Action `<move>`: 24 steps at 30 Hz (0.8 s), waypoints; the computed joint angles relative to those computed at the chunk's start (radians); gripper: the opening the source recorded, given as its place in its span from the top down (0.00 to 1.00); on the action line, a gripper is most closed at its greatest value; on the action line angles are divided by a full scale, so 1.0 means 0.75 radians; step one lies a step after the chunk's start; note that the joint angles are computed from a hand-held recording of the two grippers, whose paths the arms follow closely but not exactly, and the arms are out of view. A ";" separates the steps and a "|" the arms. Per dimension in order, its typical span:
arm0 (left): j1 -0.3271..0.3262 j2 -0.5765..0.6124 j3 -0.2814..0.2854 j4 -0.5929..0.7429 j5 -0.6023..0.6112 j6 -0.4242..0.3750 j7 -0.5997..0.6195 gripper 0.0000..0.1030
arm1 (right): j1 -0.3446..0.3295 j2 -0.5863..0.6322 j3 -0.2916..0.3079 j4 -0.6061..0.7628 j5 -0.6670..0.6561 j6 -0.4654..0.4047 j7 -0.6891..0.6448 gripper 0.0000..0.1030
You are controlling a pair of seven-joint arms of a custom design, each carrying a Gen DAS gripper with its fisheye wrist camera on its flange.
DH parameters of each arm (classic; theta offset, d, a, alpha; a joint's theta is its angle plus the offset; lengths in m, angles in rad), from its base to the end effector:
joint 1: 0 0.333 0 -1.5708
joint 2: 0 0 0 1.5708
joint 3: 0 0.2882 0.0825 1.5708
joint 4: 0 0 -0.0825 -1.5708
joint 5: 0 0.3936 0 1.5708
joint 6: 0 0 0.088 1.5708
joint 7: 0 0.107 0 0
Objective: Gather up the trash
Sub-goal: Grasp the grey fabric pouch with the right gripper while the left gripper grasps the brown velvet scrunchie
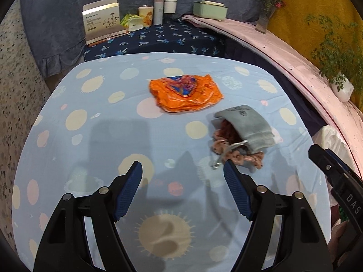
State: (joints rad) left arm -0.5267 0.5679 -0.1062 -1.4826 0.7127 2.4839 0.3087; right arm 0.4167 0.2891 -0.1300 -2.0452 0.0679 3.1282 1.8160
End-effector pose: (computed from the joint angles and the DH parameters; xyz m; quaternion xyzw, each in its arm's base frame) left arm 0.6001 -0.4263 0.3640 -0.7283 0.6062 -0.2435 0.2068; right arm 0.6147 0.1798 0.3624 -0.6500 0.6534 -0.1947 0.3356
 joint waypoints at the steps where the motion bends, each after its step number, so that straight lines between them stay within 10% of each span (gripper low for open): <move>1: 0.004 -0.005 0.002 -0.009 -0.002 0.003 -0.004 0.32 | -0.004 0.022 0.018 0.029 0.002 -0.009 -0.011 0.49; 13: 0.062 -0.033 0.006 -0.077 -0.008 0.047 -0.014 0.32 | 0.004 0.266 0.092 0.340 0.044 -0.136 -0.089 0.50; 24: 0.061 0.041 0.003 0.020 -0.057 0.061 0.050 0.32 | -0.079 0.258 0.149 0.324 0.136 -0.103 -0.137 0.84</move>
State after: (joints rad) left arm -0.4809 0.5984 -0.1036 -1.4680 0.6698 2.5297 0.3464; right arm 0.3575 0.4827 -0.0182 -1.8025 0.1697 3.0509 1.7131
